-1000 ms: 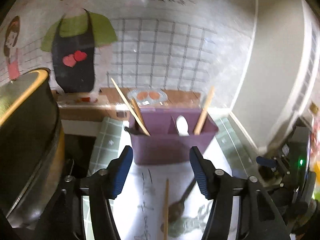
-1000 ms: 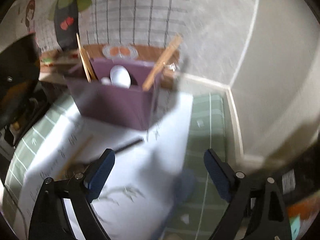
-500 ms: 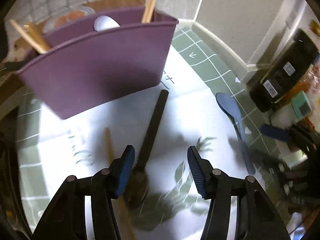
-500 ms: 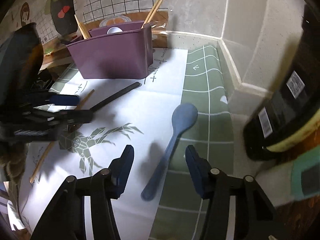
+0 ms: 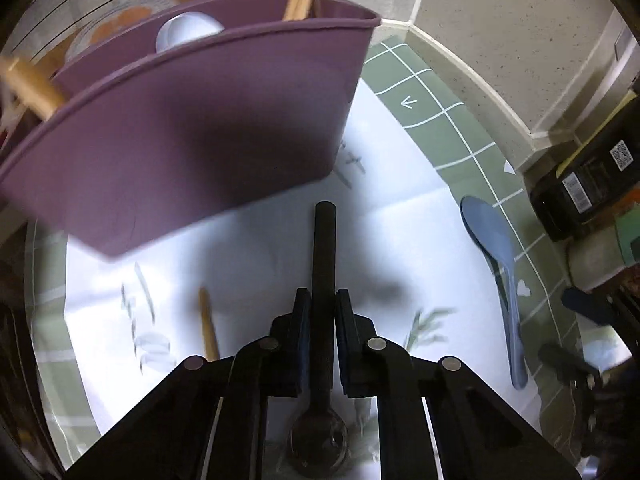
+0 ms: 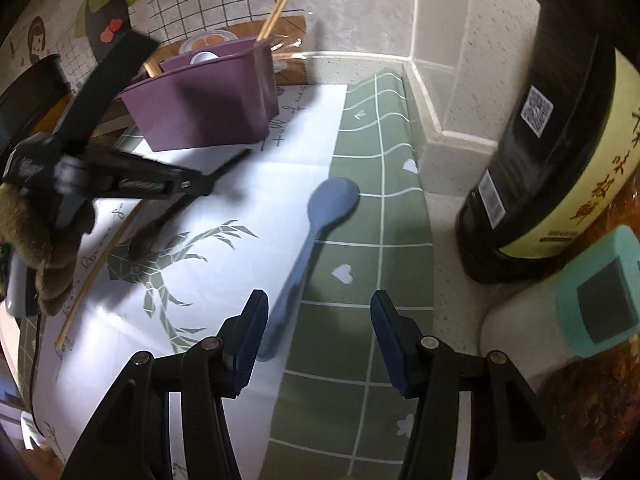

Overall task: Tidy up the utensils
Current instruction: 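Grasp the blue plastic spoon with the right tool while the left tool grasps a dark spoon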

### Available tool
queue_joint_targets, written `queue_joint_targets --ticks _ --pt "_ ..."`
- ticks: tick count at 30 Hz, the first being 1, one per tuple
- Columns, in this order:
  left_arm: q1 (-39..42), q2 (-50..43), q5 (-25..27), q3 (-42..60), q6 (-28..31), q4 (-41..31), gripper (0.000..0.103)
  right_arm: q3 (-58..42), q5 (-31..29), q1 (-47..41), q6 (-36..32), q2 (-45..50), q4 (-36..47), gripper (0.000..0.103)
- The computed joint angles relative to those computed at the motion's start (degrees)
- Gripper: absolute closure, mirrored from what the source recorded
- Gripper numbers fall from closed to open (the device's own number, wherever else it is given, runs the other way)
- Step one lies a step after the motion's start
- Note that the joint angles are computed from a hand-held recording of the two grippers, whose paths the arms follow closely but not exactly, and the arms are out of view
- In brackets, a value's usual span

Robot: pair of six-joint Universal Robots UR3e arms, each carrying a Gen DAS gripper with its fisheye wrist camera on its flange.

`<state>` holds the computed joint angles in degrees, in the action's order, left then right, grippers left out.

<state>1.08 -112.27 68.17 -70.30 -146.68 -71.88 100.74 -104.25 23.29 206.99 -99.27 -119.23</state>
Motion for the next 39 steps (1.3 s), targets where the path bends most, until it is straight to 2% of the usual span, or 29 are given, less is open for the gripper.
queue_joint_targets --ticks 4,9,12,13,18,19,21,23,32,39 --pt "5.16 11.30 -2.36 -15.04 1.96 4.08 0.091 1.05 1.55 -2.14 -1.69 -0.10 -1.50 0.052" --pt "13.94 25.26 -5.67 -30.01 3.63 5.38 0.091 -1.82 3.68 -5.56 -1.80 4.17 -3.69 0.052" --pt "18.88 29.96 -6.68 -33.40 4.73 3.23 0.091 -7.86 2.47 -6.29 0.80 11.06 -2.37 0.052" --pt "21.82 30.60 -7.48 -32.44 6.77 0.28 0.091 -10.16 1.64 -6.19 1.85 13.40 -1.26 0.052" --pt "25.37 34.50 -7.87 -35.32 9.13 -2.41 0.091 -21.42 -2.66 -5.22 3.89 23.29 5.88 0.050" --pt "25.95 34.74 -7.72 -35.29 9.47 -2.94 0.091 -22.92 -2.62 -5.19 3.42 24.19 6.84 0.053" --pt "26.02 35.05 -7.56 -35.68 9.29 -3.21 0.091 -25.75 -1.16 -5.35 2.14 25.42 9.15 0.072" --pt "25.39 34.96 -6.94 -35.61 8.93 -2.94 0.091 -28.66 -0.27 -4.38 0.23 26.41 11.54 0.071" --pt "20.76 31.01 -3.03 -33.68 7.61 -2.21 0.089 -25.79 1.76 3.47 -1.62 20.90 7.82 0.071" --pt "14.43 22.25 1.44 -23.93 6.30 -4.51 0.089 -23.57 1.11 6.80 -1.02 17.74 7.72 0.071"
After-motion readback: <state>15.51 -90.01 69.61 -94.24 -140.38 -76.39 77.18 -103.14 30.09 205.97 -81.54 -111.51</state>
